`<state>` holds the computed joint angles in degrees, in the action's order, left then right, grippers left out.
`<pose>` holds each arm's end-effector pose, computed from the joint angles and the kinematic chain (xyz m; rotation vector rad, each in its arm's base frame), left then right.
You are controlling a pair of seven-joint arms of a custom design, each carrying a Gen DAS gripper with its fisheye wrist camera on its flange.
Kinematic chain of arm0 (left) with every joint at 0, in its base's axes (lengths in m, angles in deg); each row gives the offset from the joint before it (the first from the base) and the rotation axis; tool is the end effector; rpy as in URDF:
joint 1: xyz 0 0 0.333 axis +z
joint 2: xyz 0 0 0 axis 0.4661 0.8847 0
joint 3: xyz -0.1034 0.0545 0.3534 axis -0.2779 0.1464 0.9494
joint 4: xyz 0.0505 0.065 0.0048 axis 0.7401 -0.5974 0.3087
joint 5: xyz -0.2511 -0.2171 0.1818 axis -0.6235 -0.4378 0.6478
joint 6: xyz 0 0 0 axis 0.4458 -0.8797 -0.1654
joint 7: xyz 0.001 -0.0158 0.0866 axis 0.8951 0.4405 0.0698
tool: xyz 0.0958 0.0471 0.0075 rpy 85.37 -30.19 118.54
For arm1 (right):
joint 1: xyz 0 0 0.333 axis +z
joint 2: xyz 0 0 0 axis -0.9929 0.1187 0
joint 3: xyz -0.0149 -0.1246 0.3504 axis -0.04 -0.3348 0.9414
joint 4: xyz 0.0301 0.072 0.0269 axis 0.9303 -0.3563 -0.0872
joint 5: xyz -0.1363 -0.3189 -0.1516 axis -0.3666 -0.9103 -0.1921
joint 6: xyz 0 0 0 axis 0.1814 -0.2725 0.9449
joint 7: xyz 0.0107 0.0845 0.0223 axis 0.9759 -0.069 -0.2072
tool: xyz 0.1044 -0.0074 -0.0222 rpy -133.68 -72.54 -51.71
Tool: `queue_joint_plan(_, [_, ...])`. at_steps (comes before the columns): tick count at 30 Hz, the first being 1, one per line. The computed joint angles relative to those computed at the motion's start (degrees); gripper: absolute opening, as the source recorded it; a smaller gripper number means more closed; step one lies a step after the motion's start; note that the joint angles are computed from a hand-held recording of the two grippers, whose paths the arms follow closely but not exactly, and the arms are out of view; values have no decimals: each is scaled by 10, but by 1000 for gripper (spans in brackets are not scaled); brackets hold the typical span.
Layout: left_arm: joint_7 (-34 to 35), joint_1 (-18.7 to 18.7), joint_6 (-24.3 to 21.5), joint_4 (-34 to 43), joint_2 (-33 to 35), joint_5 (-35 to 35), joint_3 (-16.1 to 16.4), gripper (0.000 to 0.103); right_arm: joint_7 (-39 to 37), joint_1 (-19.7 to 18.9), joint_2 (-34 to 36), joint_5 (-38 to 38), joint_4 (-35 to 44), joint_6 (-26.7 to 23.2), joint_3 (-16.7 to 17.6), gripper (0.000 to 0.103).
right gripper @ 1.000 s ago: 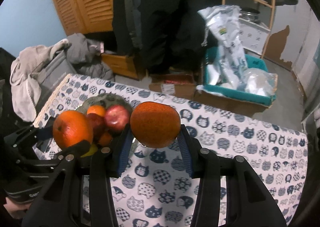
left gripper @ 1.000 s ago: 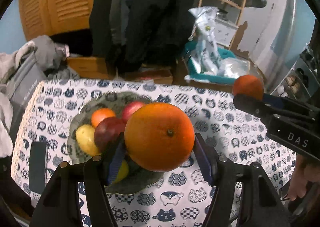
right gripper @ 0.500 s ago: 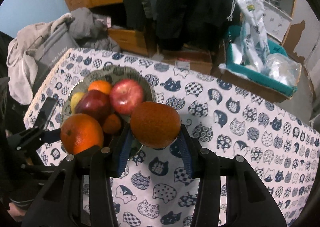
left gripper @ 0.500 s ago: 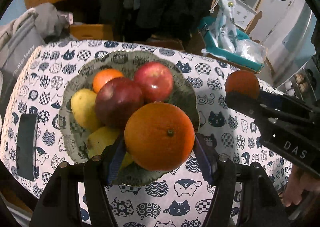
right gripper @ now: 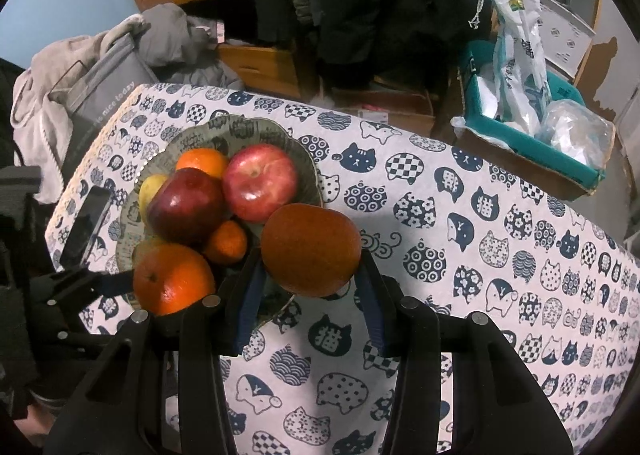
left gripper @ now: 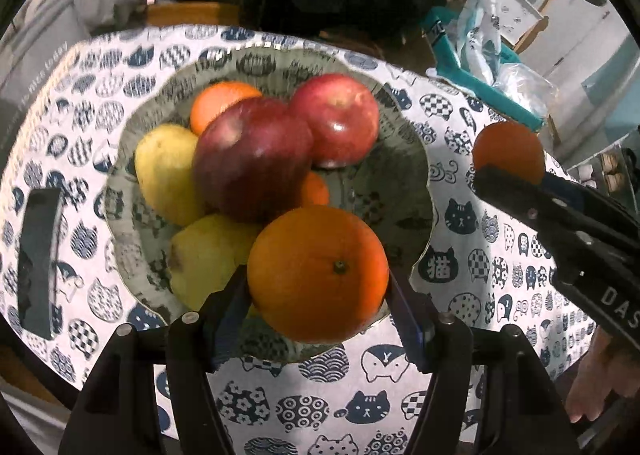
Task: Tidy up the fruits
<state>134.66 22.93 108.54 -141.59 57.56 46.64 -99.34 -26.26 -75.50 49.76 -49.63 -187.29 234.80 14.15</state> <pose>0.6757 -0.2669 0.2996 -2.1279 2.2158 -0.5387 0.6938 0.0622 0.3439 -2.0426 1.7238 -0.2554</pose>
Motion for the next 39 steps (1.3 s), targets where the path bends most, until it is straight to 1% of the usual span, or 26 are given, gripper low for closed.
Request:
queue_joint_plan(1, [-1, 4, 6, -3, 0, -4, -3, 70, 0, 0, 0, 0, 0, 0, 0, 45])
queue_joint_plan(3, [-5, 5, 30, -15, -9, -2, -2, 79, 0, -1, 2, 1, 3, -1, 1, 45])
queue_joint_plan(4, [-8, 5, 37, -18, -12, 1, 0, 88, 0, -1, 2, 2, 4, -2, 1, 45])
queue_joint_plan(5, [-10, 5, 45, -22, -16, 4, 1, 92, 0, -2, 3, 2, 6, -3, 1, 45])
queue_joint_plan(6, [-14, 5, 54, -27, -21, 7, 3, 92, 1, -2, 5, 2, 8, -4, 1, 44])
queue_joint_plan(10, [-17, 18, 52, -33, -29, 4, -4, 92, -1, -6, 12, 5, 19, -11, 4, 44])
queue_joint_plan(13, [-22, 19, 56, -43, -40, 9, 0, 92, -2, -6, 20, 6, 28, -16, 5, 44])
queue_joint_plan(17, [-51, 0, 66, -55, -60, 38, 32, 92, -7, -9, 31, 11, 43, -29, 12, 44])
queue_joint_plan(21, [-87, -14, 75, -59, -69, 69, 59, 92, -6, -4, 43, 6, 55, -43, 11, 44])
queue_joint_plan(22, [-93, -15, 76, -60, -70, 74, 62, 92, -6, -3, 46, 5, 58, -47, 12, 44])
queue_joint_plan(25, [-105, -9, 75, -62, -70, 81, 61, 92, -9, -1, 52, 5, 65, -57, 15, 45])
queue_joint_plan(29, [-122, -11, 76, -65, -73, 97, 68, 92, -14, -1, 56, 7, 72, -66, 18, 45])
queue_joint_plan(30, [-125, -11, 76, -67, -75, 99, 69, 92, -15, -1, 55, 8, 72, -65, 18, 48])
queue_joint_plan(31, [-128, -11, 77, -69, -76, 102, 70, 92, -21, -3, 53, 14, 69, -60, 22, 54])
queue_joint_plan(32, [-132, -11, 79, -70, -78, 105, 71, 92, -27, -7, 50, 20, 68, -57, 27, 55])
queue_joint_plan(36, [-142, -10, 77, -72, -82, 113, 72, 92, -35, -8, 40, 29, 63, -51, 27, 57])
queue_joint_plan(39, [-147, -10, 87, -78, -89, 118, 73, 92, -35, -6, 28, 33, 52, -39, 23, 57])
